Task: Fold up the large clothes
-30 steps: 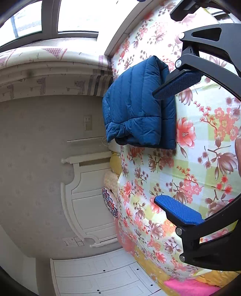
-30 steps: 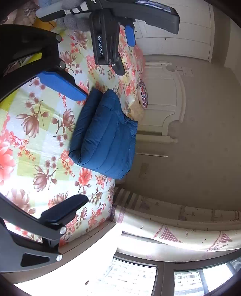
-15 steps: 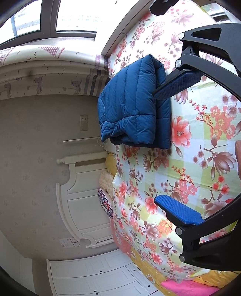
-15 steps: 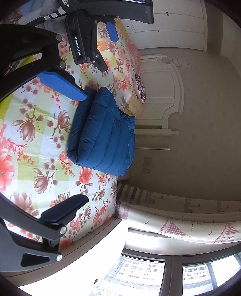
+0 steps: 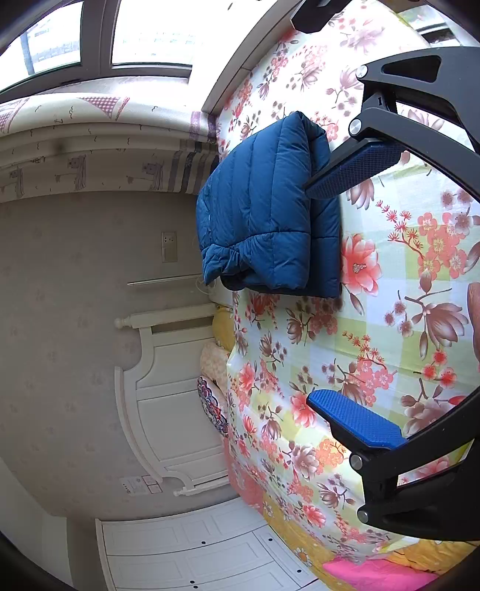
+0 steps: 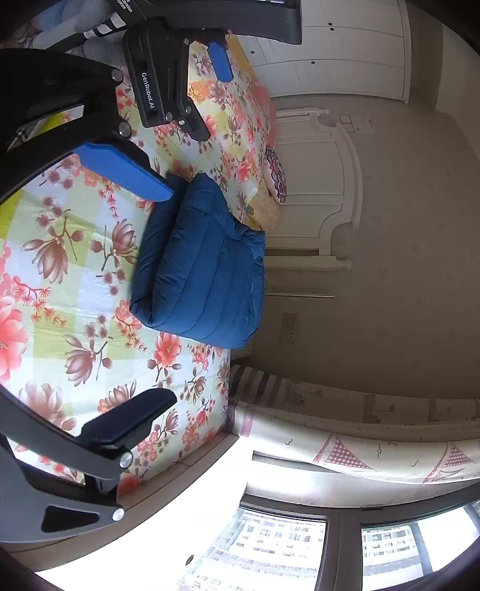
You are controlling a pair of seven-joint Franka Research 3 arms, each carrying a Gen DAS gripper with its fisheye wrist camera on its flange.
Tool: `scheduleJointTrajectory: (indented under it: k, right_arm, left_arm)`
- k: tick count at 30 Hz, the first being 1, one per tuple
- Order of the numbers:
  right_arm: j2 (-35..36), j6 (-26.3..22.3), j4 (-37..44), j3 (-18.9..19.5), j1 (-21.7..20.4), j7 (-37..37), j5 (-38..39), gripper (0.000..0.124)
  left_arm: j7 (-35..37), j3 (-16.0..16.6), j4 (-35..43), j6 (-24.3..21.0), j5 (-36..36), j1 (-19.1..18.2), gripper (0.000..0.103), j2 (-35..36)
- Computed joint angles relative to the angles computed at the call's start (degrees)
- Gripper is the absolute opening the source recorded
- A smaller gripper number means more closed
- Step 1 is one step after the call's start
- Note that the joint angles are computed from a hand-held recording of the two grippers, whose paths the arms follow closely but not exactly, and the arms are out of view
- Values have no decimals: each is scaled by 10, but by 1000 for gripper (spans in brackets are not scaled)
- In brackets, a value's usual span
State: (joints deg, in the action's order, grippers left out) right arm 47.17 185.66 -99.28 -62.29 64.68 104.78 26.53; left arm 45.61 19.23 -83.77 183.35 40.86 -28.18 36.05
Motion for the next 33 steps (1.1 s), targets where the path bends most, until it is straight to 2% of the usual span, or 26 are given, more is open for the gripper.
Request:
scheduleJointTrajectory:
  k: [23,33]
  right_arm:
    - [-2,2,2,6,-4,-6,-1,100]
    - [1,-1,5,5,-5,-5,0,100]
  left_arm:
    - [4,-9,-1,-5,2,6,99,-3]
    - [-4,0,-3,-3,6,0,99,-3]
